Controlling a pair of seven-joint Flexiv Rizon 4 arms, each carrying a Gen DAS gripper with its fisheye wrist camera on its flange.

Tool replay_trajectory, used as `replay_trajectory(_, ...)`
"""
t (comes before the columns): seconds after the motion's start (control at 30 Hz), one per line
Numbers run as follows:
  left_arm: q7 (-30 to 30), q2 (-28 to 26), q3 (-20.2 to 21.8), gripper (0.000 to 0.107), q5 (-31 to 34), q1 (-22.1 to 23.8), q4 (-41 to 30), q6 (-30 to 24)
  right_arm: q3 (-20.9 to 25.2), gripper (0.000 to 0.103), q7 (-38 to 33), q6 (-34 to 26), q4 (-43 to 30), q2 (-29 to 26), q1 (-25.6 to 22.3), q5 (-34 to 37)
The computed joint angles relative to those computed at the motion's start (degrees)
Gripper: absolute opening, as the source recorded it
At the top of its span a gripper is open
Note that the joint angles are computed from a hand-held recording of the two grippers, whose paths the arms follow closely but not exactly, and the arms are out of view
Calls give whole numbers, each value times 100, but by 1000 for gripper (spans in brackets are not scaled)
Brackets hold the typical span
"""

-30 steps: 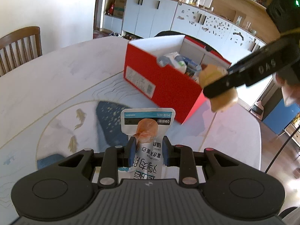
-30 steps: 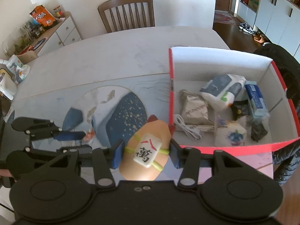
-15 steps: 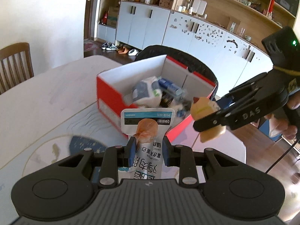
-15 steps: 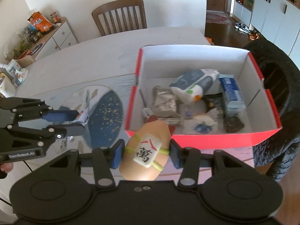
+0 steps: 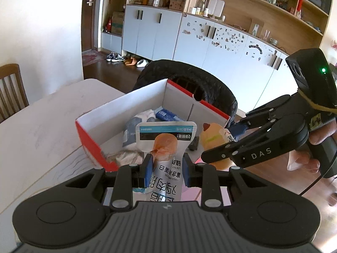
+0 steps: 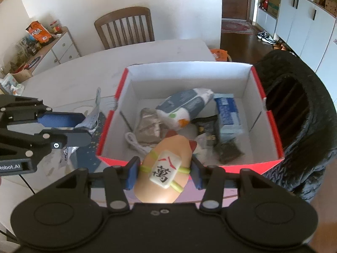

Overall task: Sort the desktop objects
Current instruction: 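Carry the white pouch and orange figurine up and over into the shoebox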

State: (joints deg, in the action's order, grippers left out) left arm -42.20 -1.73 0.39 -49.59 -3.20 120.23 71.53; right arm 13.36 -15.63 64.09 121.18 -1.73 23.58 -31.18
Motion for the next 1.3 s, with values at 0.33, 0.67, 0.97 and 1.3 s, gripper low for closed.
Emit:
replay_trajectory(0.33,-729,-549,-111,27,827,166,-667,-164,-140,48,-127,154,235,125,-329,-121)
replay_trajectory(0.67,-1818,-1078,-130,27,1800,358,-1377,-635,-264,48,-616,99,116,-143,-478,33)
replay_trajectory(0.97,-2565,-1400,-61,27,2484,479,-1807,-1253,-323,48,-1295,151,-88,-505,-447,456)
replay_trajectory(1.3,-2864,-1639,-45,27,2873,532,-2063,-1556,-347,48,-1856,98,-242,-787,-341,791)
